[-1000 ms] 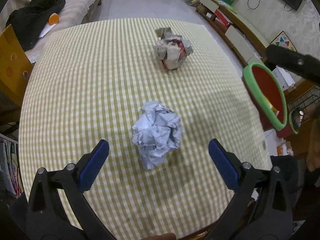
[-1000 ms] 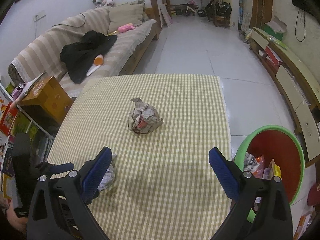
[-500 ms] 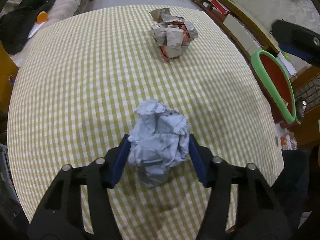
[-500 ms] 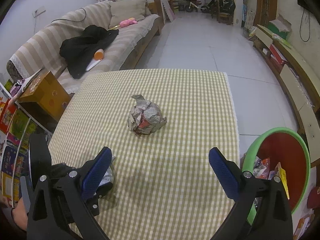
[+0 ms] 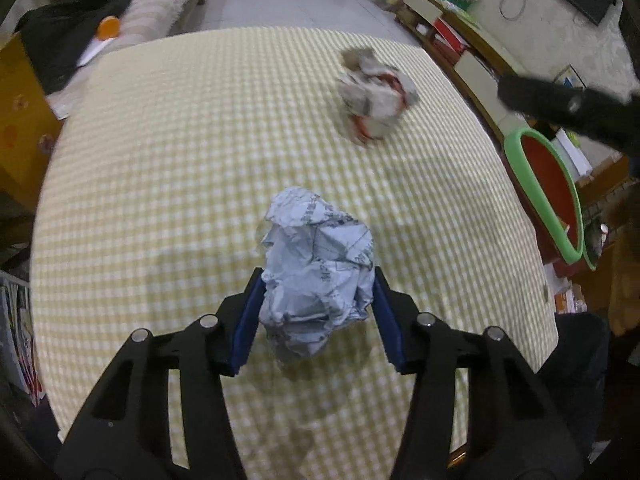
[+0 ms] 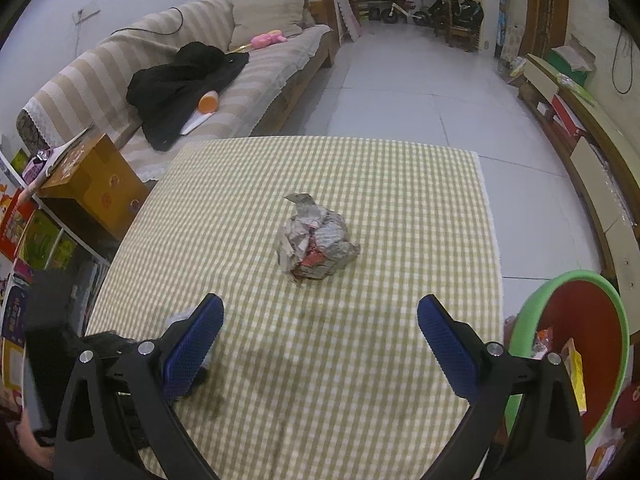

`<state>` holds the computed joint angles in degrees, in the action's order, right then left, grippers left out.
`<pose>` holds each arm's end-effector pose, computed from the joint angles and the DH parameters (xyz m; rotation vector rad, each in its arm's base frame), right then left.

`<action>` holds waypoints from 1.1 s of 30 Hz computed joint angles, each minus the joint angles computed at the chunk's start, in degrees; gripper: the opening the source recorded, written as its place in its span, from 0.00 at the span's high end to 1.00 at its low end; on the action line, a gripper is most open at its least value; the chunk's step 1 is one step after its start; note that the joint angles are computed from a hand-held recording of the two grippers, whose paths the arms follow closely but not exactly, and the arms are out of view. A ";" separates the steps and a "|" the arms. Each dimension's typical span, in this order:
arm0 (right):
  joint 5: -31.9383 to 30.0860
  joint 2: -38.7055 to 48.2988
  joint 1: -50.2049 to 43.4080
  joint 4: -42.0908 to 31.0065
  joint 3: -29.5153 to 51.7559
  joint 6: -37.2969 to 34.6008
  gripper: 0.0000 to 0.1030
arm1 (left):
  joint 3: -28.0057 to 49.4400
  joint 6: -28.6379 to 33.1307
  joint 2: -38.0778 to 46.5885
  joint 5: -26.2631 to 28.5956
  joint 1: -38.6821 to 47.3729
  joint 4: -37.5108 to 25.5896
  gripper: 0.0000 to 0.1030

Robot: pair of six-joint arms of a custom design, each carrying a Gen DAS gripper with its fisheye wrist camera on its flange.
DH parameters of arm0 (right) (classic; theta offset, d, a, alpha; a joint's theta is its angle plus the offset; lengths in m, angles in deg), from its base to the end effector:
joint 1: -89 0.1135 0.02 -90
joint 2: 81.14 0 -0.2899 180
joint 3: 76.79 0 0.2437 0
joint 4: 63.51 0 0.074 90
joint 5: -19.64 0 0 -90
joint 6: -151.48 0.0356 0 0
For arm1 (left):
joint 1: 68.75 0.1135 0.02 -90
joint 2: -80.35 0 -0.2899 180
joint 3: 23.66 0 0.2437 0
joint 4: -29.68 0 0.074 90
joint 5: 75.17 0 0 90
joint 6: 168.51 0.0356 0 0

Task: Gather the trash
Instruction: 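Grasp the white crumpled paper with the left tool while the right tool grasps the newspaper ball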

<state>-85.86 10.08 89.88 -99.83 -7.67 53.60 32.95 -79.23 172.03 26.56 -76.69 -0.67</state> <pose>0.3085 0.0143 0.2194 -0.2938 2.5453 0.3036 0.2696 -0.0449 0.1643 0.2313 2.7025 -0.3224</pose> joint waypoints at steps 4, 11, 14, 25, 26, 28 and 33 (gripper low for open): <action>1.01 2.61 2.99 1.46 1.08 1.48 0.09 | -0.27 2.19 -3.09 0.85 5.00 -2.12 0.52; 5.06 8.33 7.84 5.61 2.98 1.19 0.09 | 2.39 5.61 -4.27 3.38 13.85 -6.27 0.52; 6.87 11.95 8.42 6.96 4.71 1.12 0.08 | 3.31 6.25 -3.46 3.89 16.09 -7.00 0.52; 9.83 24.55 8.88 7.66 13.40 3.06 0.09 | 4.27 6.93 -1.02 4.53 18.72 -7.07 0.51; 10.30 25.14 9.05 7.75 13.81 3.07 0.09 | 3.95 7.12 -1.28 4.70 18.93 -7.02 0.51; 10.62 25.80 9.30 7.75 14.30 3.02 0.13 | 4.01 6.72 -1.42 4.65 18.54 -7.02 0.51; 11.19 26.69 8.93 6.93 15.05 3.52 0.31 | 4.17 6.99 -1.09 5.43 18.85 -6.72 0.51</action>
<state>-74.67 36.77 98.81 -92.90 7.38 57.12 37.12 -72.24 170.94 31.99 -57.83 -7.38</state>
